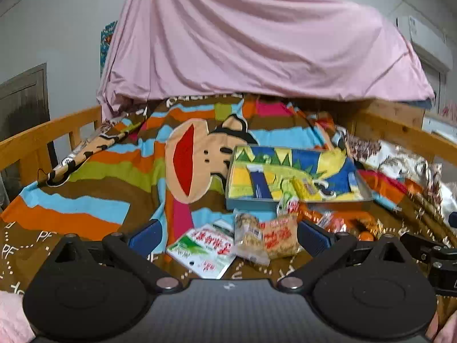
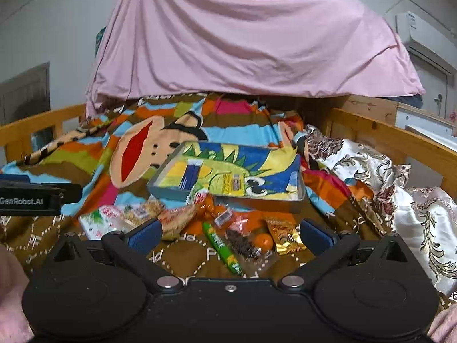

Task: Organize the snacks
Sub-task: 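Move both tools back toward the remaining snacks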

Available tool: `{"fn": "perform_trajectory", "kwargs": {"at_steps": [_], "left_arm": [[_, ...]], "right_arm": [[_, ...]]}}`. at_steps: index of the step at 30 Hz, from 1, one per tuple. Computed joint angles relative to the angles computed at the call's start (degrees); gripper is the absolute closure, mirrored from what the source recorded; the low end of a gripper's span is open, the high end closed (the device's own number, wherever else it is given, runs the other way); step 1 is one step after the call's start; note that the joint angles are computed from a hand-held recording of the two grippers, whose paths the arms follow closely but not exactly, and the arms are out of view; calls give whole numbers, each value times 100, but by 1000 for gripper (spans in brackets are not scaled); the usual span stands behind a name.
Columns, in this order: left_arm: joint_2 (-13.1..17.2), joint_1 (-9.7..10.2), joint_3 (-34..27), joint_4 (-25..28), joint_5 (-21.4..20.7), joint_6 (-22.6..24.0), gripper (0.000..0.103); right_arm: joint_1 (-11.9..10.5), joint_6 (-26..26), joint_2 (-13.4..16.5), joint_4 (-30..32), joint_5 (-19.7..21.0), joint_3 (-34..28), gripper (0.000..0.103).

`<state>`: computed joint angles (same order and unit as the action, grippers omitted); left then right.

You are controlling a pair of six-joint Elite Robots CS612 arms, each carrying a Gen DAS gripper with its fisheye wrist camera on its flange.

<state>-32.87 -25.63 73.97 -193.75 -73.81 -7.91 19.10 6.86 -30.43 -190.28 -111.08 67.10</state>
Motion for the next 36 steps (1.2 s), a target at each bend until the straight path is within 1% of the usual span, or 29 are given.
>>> {"fn": "perform_trajectory", "kwargs": {"at_steps": [4,9,15,18,21,23,27,29,32,34,35,36], "left_arm": [[-82,-2,53,422,-35,-9,0],[-116,5,32,741,-42,-60,0],[-160,45,-65,1345,-182,-152,0],[-157,99,-163,1625,-456,-189,0],[-126,155,-241,1665,-730,-258,0],[-96,210,-351,1799,-996,-253,0],[25,327,-700,2208,-1526,-79,0],[120,369,-915,2401,-1678,11,0],[300,419,-1356,2940,-1851,36,0],[453,454,-1687,3276,-1985,209,0],[507,456,-1798,3383,-1951,274,0],[587,446,-1961,3525,-1823,364,0]], "right_arm": [[-3,-96,-42,73,177,66,1],[-10,-156,-63,221,336,71,1],[-65,-146,-112,546,720,68,1],[-104,-109,-130,719,959,47,1],[-176,1,-150,866,1309,34,1],[-230,115,-165,995,1555,16,1],[-375,384,-123,1361,2110,-169,1],[-435,400,-61,1500,2296,-315,1],[-494,287,64,1597,2410,-543,1],[-510,212,160,1723,2398,-729,1],[-523,158,219,1783,2443,-836,1],[-532,86,278,1833,2483,-934,1]]}}
